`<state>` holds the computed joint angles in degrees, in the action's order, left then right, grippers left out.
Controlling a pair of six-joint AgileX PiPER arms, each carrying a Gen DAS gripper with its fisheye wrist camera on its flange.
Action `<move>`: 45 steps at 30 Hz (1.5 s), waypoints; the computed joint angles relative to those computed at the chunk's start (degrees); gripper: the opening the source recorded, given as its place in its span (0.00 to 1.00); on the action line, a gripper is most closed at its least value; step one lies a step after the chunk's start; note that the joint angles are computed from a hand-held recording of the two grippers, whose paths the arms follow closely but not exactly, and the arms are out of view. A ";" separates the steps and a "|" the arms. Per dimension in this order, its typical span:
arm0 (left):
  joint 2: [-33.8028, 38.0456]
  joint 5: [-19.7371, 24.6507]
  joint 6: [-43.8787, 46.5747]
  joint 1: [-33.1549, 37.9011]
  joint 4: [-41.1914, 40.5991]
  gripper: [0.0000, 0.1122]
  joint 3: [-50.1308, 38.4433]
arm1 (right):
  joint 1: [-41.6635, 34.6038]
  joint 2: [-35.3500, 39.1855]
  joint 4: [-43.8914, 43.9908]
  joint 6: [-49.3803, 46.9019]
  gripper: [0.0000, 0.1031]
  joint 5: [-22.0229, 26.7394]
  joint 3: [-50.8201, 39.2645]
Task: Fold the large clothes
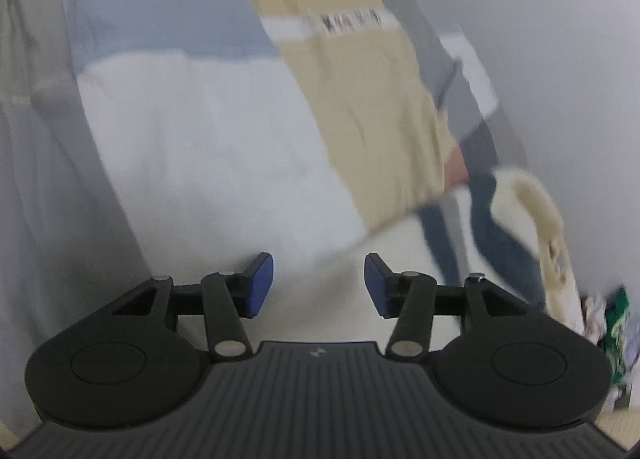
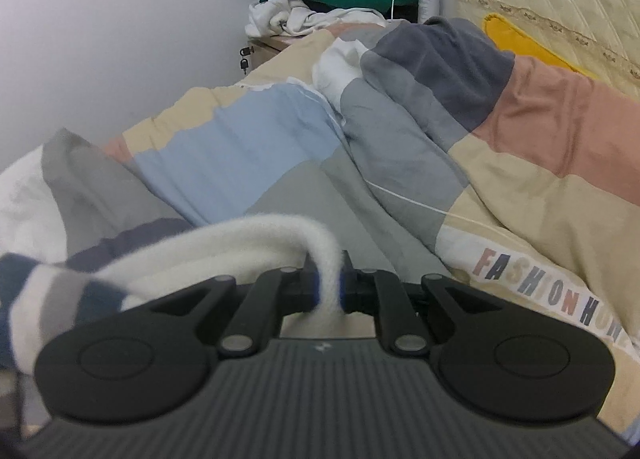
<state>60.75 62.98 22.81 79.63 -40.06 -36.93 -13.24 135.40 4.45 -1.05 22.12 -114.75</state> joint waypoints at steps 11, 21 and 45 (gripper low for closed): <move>-10.03 2.26 3.70 -3.89 2.60 0.43 6.44 | 1.74 -1.62 -7.29 5.06 0.11 2.64 0.90; -19.17 4.82 7.45 7.85 -1.55 0.13 5.88 | 0.98 -5.37 -5.96 2.00 0.11 4.01 2.59; 11.63 -34.56 -46.88 -30.90 53.32 0.14 -8.27 | -0.40 1.54 9.43 -18.06 0.13 -7.09 -0.19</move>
<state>72.38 28.42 -24.07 48.72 13.27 -45.20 -13.64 136.94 13.88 -19.10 15.03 -114.95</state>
